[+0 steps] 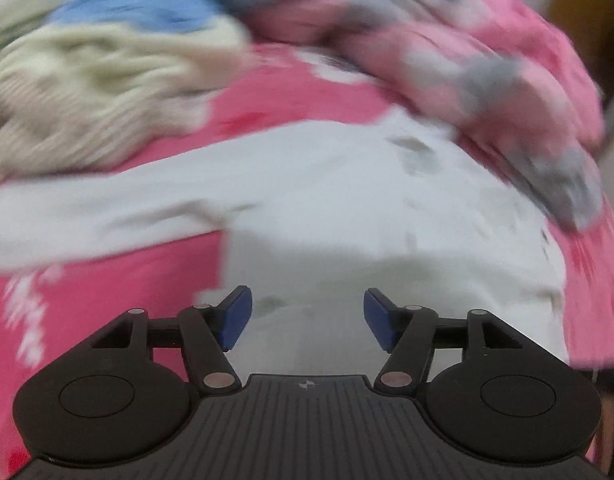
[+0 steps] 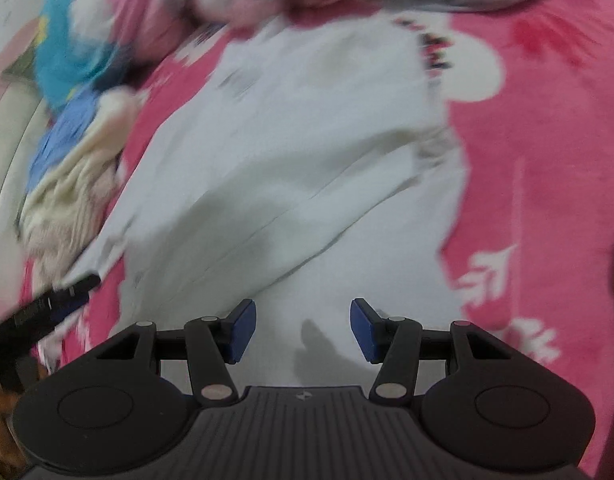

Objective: Fold clothes

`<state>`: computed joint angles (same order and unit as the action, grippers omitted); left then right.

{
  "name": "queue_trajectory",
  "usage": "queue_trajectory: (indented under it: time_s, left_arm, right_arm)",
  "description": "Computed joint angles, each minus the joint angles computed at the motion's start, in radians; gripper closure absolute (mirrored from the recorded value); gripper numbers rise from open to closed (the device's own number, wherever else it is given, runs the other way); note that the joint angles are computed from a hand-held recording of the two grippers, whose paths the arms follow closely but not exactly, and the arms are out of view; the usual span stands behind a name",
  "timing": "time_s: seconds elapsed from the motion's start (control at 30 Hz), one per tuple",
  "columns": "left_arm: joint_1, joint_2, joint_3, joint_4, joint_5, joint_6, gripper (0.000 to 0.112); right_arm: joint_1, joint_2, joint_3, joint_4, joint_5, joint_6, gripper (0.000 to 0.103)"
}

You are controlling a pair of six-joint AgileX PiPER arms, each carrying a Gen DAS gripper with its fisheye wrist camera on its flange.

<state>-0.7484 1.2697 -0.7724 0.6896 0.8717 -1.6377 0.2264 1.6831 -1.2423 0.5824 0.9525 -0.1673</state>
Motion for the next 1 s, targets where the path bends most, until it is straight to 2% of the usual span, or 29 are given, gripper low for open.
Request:
queue_trajectory:
  time_s: [0.07, 0.27, 0.37, 0.47, 0.57, 0.67, 0.73, 0.9, 1.0]
  left_arm:
    - [0.029, 0.081, -0.054, -0.033, -0.066, 0.148, 0.05]
    - [0.006, 0.359, -0.272, 0.044, -0.115, 0.51, 0.05]
    - [0.042, 0.447, -0.371, 0.031, -0.161, 0.63, 0.05]
    - [0.144, 0.51, -0.482, -0.145, -0.236, 0.756, 0.049]
    - [0.26, 0.593, -0.613, -0.43, -0.274, 0.918, 0.049]
    - [0.322, 0.72, -0.792, -0.626, -0.229, 1.072, 0.049]
    - [0.337, 0.81, -0.93, -0.692, -0.181, 1.137, 0.049]
    - [0.337, 1.029, -1.297, -0.788, -0.043, 1.255, 0.05]
    - [0.331, 1.192, -1.59, -0.801, 0.113, 1.253, 0.05]
  right_arm:
    - [-0.042, 0.02, -0.01, 0.02, -0.013, 0.005, 0.048]
    - [-0.13, 0.088, -0.056, 0.084, -0.038, -0.031, 0.048]
    - [-0.175, 0.132, -0.086, 0.157, -0.029, -0.042, 0.048]
    - [-0.22, 0.179, -0.098, 0.262, -0.023, -0.028, 0.048]
    - [-0.256, 0.219, -0.087, 0.369, -0.031, 0.014, 0.048]
    - [-0.282, 0.253, -0.082, 0.409, -0.049, 0.069, 0.048]
    - [-0.286, 0.263, -0.096, 0.378, -0.069, 0.074, 0.048]
    - [-0.277, 0.272, -0.145, 0.297, -0.101, -0.138, 0.048]
    - [-0.26, 0.291, -0.186, 0.237, -0.079, -0.289, 0.048]
